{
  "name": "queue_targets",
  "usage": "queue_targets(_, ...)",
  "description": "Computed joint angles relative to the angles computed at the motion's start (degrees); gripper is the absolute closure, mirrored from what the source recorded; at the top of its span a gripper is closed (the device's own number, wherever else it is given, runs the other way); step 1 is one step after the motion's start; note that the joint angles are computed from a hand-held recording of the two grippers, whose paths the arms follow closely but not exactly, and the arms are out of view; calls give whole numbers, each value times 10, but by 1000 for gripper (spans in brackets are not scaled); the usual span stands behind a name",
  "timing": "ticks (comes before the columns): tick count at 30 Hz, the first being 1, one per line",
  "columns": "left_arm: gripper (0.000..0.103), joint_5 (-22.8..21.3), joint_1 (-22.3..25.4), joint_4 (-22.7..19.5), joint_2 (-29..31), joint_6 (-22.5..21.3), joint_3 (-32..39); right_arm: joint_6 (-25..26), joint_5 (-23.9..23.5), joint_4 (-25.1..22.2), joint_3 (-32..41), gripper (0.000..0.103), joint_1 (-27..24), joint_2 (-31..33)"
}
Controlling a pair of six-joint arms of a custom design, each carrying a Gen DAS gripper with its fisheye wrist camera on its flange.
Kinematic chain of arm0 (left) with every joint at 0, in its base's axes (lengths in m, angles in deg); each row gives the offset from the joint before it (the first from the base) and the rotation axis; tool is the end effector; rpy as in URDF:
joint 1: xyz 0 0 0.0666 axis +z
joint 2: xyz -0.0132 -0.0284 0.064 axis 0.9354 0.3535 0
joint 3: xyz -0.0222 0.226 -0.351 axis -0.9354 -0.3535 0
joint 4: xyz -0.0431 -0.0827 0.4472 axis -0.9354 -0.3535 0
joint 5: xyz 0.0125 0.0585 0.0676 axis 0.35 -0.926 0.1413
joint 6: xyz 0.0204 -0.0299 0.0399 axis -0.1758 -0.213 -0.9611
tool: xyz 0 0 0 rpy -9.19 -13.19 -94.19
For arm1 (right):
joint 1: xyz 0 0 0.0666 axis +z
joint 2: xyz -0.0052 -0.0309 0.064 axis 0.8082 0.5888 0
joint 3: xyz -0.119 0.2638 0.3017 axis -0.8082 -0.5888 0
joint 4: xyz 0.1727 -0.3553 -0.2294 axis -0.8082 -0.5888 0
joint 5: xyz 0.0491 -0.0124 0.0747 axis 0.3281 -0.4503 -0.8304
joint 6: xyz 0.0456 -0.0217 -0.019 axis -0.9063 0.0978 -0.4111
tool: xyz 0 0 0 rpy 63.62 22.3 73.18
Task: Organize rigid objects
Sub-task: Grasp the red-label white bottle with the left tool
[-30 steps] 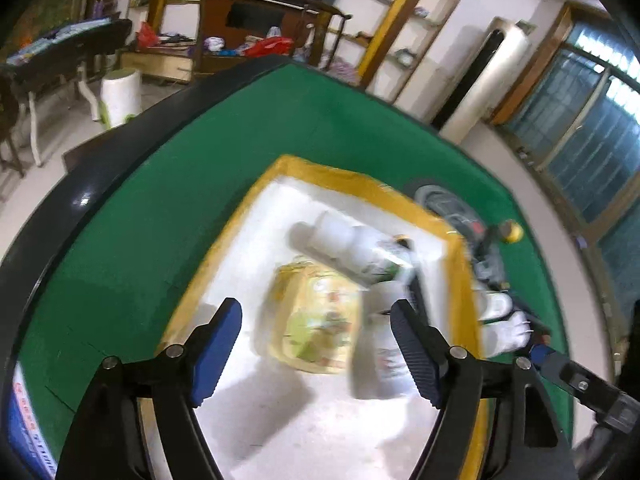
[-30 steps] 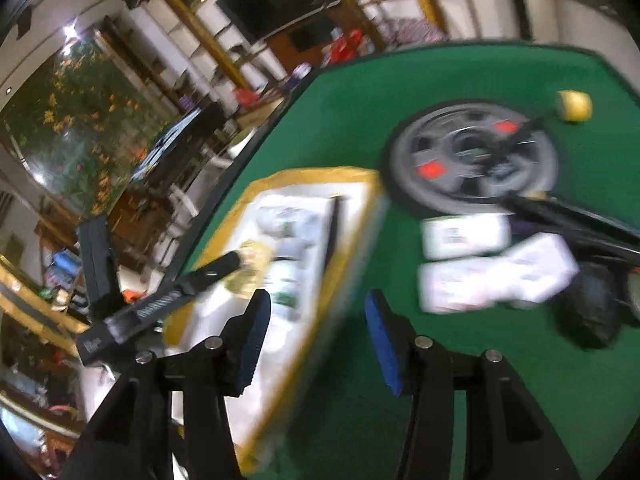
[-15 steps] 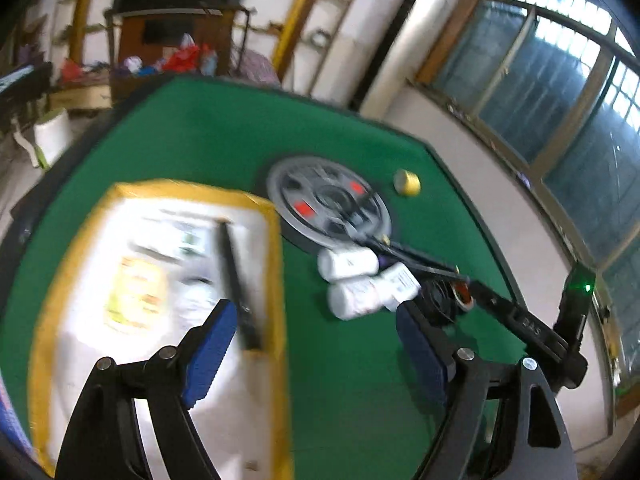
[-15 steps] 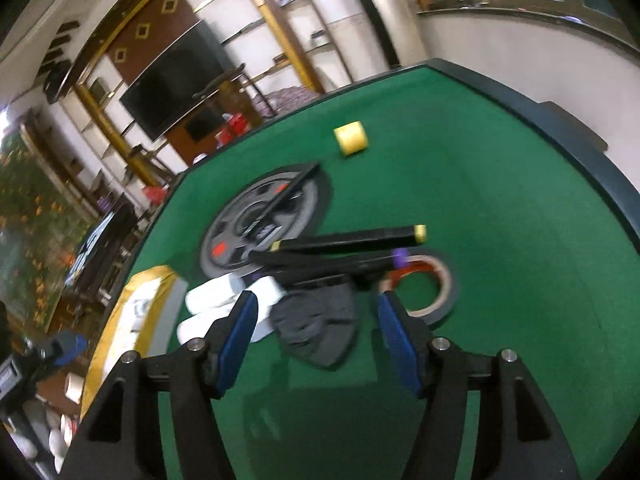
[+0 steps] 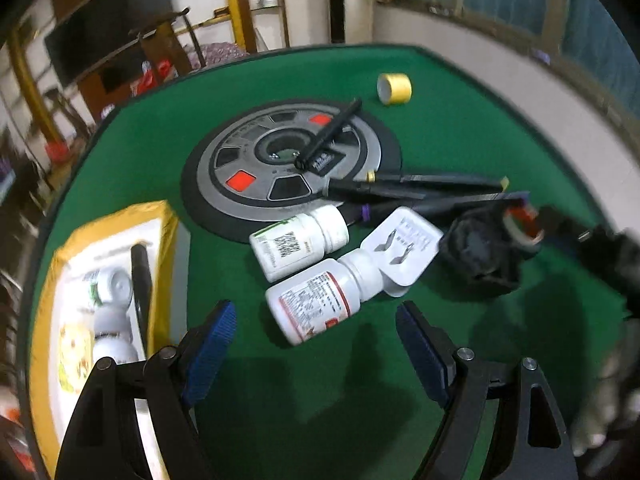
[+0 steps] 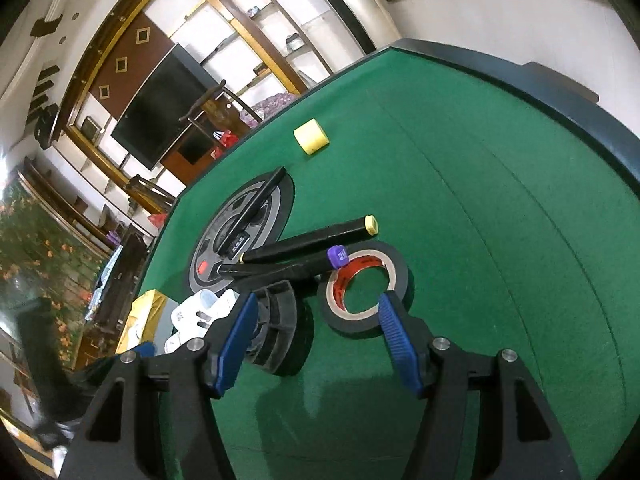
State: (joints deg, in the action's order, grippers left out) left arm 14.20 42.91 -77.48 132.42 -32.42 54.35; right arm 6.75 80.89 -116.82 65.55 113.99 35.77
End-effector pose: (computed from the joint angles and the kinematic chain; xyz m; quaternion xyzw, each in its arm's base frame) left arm 0.3758 -0.1872 0.4684 0.2801 0.9181 -0.0489 0.2761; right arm 0.2595 0.4054 0.4533 0.2801 0.8573 0.1839 0.3907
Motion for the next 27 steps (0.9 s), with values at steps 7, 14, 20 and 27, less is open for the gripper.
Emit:
queue_targets(7,31,7,-5,0,22,3,1,9,-5,12,-1,37,0,1)
queue_targets(14,47,94,22,-27,5,14,2,9,-4,9,3,37,1,5)
queue_targets(20,40,40,-9,-4,16,3,3,13,-1,4,7,35,3,10)
queue_targets(27,48,70,0,1,10,6,-7,18,2,-8,14,35,4,17)
